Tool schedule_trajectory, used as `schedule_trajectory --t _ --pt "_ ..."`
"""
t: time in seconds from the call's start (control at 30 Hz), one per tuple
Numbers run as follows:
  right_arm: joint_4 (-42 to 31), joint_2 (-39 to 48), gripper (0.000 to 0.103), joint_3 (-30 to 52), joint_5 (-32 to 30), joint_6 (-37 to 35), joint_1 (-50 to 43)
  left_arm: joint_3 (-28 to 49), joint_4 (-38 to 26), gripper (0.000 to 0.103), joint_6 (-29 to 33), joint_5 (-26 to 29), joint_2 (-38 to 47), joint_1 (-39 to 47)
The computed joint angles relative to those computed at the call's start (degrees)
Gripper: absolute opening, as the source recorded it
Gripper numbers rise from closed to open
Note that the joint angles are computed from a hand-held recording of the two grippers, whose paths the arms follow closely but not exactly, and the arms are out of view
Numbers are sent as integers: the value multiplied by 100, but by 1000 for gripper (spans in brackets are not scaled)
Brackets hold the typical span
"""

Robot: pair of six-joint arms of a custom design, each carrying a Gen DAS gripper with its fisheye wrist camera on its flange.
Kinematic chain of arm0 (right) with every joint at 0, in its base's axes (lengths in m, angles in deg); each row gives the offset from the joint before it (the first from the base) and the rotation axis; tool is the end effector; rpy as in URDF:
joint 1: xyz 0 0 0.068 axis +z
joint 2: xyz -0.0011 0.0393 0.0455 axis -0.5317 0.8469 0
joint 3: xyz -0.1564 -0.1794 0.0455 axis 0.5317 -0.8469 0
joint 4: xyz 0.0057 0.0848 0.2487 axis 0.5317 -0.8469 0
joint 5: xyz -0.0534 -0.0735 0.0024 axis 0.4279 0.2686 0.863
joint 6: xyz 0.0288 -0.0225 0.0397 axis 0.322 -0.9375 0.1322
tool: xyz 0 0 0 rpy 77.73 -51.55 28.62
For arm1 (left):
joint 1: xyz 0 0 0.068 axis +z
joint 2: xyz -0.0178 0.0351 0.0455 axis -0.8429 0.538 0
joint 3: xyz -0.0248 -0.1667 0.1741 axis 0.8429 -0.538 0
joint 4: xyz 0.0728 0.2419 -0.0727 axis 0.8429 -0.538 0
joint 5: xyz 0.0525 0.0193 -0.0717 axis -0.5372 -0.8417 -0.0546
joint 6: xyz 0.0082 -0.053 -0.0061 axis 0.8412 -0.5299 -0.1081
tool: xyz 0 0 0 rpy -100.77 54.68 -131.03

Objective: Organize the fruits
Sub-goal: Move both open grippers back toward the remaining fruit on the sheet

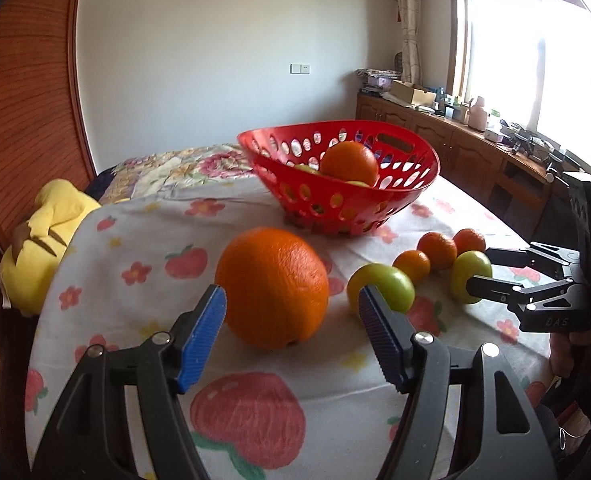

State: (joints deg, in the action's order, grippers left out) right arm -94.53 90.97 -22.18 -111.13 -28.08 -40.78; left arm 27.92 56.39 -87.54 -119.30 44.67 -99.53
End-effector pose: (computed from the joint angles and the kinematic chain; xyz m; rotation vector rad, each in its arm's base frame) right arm 0.3321 -0.0292 0.1098 -0.7810 2.2368 0.4551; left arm 0.2475 -0.1955 0.1302 -0.1494 2.2061 0.0091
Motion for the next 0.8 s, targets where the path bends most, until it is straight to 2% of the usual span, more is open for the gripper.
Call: schedule_trajectory --t 0.17,0.5,0.8 --pt "225 -124 74 -214 201 -30 129 -93 70 69 -17 40 -14 63" --pt "178 -192 58 -280 311 -176 141 -117 199 69 -129 177 158 135" --pt "32 -117 59 -198 401 -240 192 -131 336 69 -260 268 388 150"
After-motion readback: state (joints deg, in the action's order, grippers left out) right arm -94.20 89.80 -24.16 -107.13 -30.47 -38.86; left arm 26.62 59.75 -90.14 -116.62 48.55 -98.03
